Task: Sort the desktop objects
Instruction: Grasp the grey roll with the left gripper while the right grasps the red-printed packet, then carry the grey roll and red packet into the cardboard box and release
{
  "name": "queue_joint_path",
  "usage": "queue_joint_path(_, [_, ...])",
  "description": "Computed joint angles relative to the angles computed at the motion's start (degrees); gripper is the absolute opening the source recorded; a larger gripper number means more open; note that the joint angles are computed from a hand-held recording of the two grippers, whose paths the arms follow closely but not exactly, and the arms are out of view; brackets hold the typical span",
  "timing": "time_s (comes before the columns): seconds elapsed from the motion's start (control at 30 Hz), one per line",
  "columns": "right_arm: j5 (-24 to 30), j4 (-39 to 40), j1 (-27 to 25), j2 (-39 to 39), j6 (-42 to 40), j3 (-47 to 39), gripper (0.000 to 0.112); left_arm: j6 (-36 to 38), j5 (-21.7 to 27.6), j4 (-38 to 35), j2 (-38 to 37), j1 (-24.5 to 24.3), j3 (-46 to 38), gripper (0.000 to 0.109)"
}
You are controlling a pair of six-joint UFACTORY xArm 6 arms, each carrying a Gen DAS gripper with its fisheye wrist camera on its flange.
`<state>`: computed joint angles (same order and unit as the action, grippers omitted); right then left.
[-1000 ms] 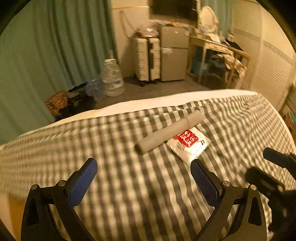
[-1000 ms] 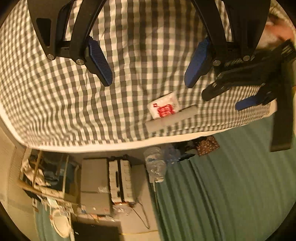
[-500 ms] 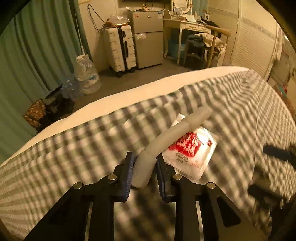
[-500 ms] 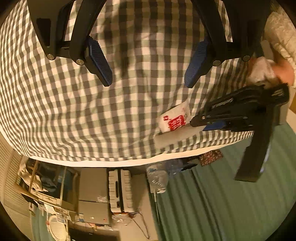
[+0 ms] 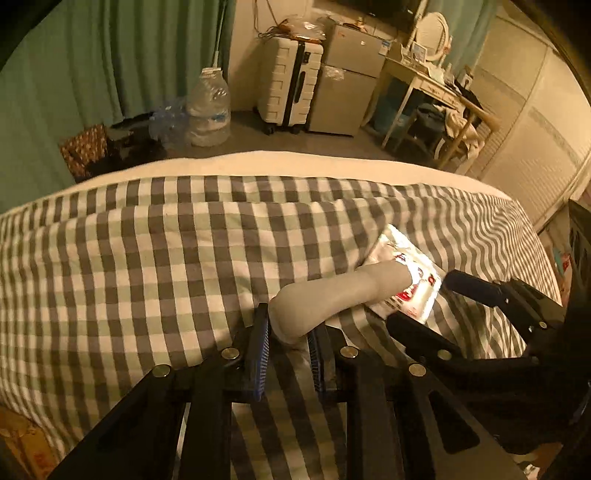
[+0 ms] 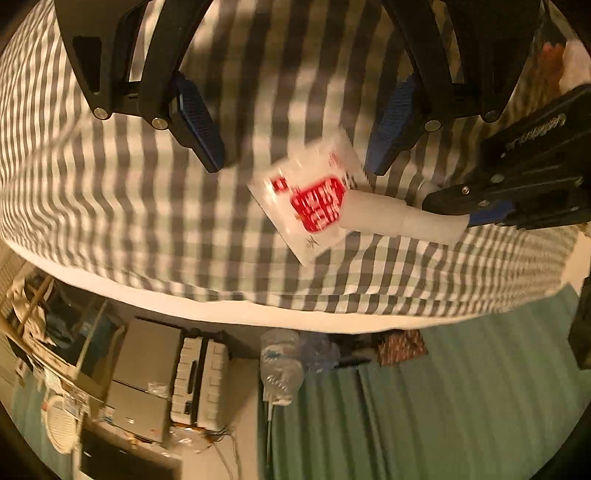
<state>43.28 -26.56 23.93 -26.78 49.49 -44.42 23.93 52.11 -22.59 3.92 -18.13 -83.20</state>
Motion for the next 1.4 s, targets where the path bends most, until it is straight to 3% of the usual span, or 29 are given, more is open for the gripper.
queue_joint_path(0.07, [-0.1, -0.3, 0.0, 1.8, -1.5, -1.1, 0.081, 0.6, -0.4, -2.1, 0.0, 0.8, 0.2, 0.019])
queue_joint_path(0.13, [2.6, -2.1, 0.9, 3.4, -2.1, -2.3, 0.066, 1.8, 1.2, -5.5, -1.3, 2.2, 1.6, 0.018])
queue_joint_path(0.17, [1.5, -2.5, 0.8, 2.0, -0.3, -1.1, 0.046, 2.3, 1.6, -5.9, -2.3, 2.2, 2.5, 0.018])
queue_joint_path(0.2, [0.5, -2.0, 0.4, 0.9, 0.8, -0.2, 0.042, 2.1, 1.8, -5.4, -3.2, 2.2, 3.3, 0.018])
queue_joint_path(0.33, [0.6, -2.9, 2.2, -7.0, 8.9, 5.1, 0.041, -1.1, 1.6, -4.7, -8.4, 1.7, 8.0, 0.018])
queue_joint_path(0.6, [17.9, -5.3, 16.5, -20.3, 17.0, 5.7, 0.041, -3.0, 8.1, -7.2, -19.3, 5.2, 12.4, 0.018])
queue_joint_path(0.77, [30.4, -10.7, 30.1, -20.0, 25.2, 0.0, 0.041, -1.2, 13.3, -7.1, -26.3, 9.4, 12.7, 0.018])
queue_joint_path(0.9, [37.9, -13.5, 39.0, -18.6, 29.7, -6.3, 0.041, 0.2, 18.1, -8.6, -29.9, 14.9, 10.2, 0.018])
queue_joint_path(1.1, [48.1, -19.2, 49.9, -9.6, 29.4, -20.9, 0.041, 5.0, 28.3, -14.4, -31.2, 28.0, 1.9, 0.018])
queue_joint_path(1.2, [48.1, -21.0, 52.4, -4.4, 28.5, -27.6, 0.041, 7.2, 33.2, -16.7, -29.1, 35.8, -3.9, 0.018])
queue_joint_path(1.4, [40.7, -18.9, 51.3, 12.3, 22.3, -45.9, 0.041, 15.2, 39.2, -19.8, -23.6, 49.7, -13.7, 0.018])
